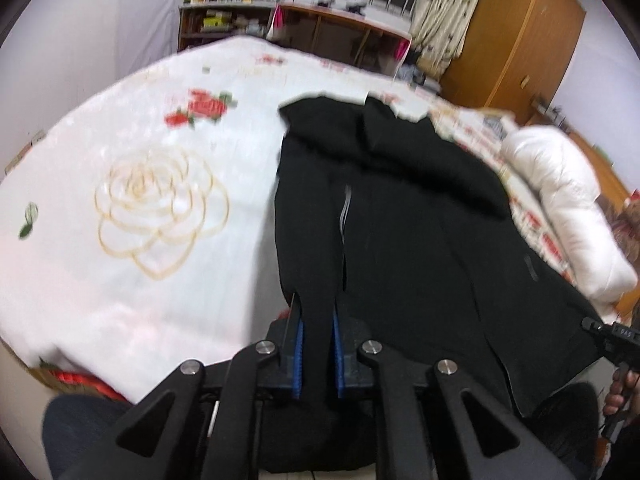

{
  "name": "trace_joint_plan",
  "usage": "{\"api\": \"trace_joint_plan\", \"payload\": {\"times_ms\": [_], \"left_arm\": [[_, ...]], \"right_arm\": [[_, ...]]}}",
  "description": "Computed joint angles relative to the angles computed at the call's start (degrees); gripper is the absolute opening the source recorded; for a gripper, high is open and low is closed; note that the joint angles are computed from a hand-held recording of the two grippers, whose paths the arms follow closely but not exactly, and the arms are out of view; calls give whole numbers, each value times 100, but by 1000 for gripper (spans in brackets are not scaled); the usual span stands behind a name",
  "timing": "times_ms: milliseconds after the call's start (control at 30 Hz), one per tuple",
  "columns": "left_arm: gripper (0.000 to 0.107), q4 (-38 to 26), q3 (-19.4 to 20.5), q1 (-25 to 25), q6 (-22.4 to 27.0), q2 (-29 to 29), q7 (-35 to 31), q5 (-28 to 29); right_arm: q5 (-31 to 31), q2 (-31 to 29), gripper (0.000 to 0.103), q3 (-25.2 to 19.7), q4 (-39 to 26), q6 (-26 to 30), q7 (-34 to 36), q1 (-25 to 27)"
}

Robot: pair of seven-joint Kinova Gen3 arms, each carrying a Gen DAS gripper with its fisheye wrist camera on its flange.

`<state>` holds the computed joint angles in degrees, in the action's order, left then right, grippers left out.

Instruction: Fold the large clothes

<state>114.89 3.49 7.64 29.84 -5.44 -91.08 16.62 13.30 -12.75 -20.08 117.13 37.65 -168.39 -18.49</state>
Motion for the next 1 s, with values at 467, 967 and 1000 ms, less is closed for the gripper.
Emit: {"api": "trace_joint_plan", "payload": {"times_ms": [467, 967, 1000], "left_arm": [[11, -1074, -263, -184, -173, 285, -875, 1297], [7, -3546, 126, -176, -58, 1849, 319, -68], [7, -3745, 130, -154, -18, 1995, 413, -181]], "right_arm": [[349, 67, 21, 262, -863, -186, 468, 362], [-85, 1404, 20, 1216, -2750, -87, 1961, 340], [-176, 1550, 20, 1297, -2917, -67, 2096, 344]]}}
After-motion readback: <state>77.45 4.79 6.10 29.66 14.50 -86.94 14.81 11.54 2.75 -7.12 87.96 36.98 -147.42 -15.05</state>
